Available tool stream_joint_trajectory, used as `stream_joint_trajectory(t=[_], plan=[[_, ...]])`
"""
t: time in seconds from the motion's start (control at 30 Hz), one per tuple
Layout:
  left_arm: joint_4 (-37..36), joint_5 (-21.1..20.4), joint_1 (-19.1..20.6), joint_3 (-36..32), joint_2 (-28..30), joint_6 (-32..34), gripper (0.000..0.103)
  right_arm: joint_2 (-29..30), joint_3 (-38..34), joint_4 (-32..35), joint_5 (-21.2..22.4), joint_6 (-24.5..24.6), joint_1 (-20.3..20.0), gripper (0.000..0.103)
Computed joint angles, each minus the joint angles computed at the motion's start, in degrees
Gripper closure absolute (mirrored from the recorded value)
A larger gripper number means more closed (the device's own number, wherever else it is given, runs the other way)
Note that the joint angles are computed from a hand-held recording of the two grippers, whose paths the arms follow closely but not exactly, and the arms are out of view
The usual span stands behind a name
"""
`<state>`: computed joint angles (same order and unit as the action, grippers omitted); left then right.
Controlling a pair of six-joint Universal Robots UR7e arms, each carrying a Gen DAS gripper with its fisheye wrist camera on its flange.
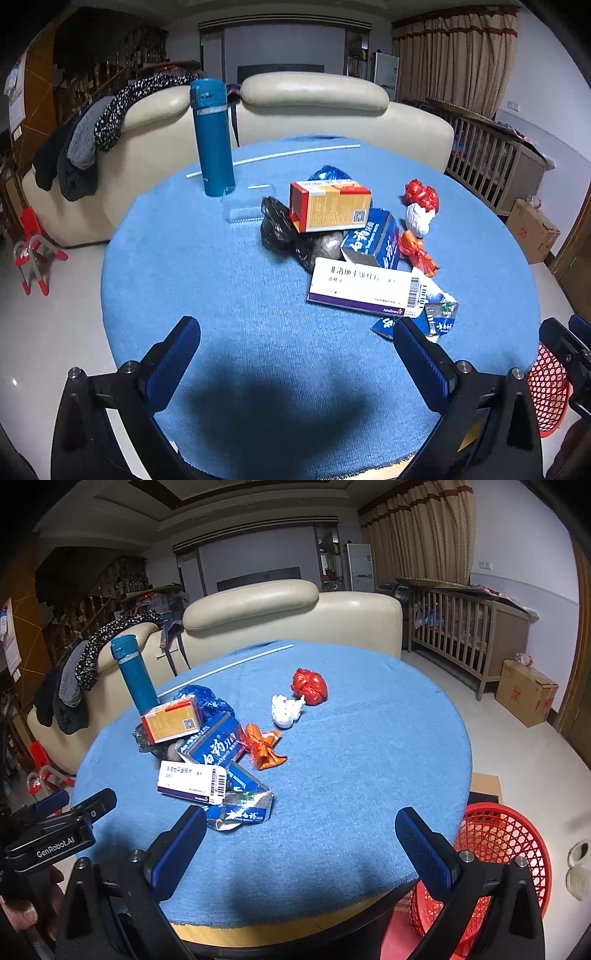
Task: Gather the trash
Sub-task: 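Move both tools toward the pile of trash on the table, then grasp the flattened blue toothpaste packaging with the right tool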
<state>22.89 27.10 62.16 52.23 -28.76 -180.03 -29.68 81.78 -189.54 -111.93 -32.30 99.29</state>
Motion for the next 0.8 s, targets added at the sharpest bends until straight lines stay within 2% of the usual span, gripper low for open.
stream_joint_trajectory(t=[0.33, 0.5, 0.6, 0.8], plan=[[3.28, 0.18, -0.11, -2.42, 1.91, -1.39, 0.000, -0.66, 0.71, 0.87, 0.65, 1.12, -0.91, 0.000], [4.03, -0.40, 0.76, -2.43, 1.84, -3.18, 0.000, -0.60, -0.93, 10.05, 5.24, 4.04, -2.36, 0.000], [5.64, -0.31, 1.54, -2.93, 2.14, -5.47, 0.000, 1.27, -4.08, 15.04, 6.14, 5.40, -2.73, 0.000], [5.57, 0.19, 2.31, -2.61, 2.08, -5.21, 0.000, 6.34, -11.76, 20.65, 4.92, 1.08, -1.71, 0.000]])
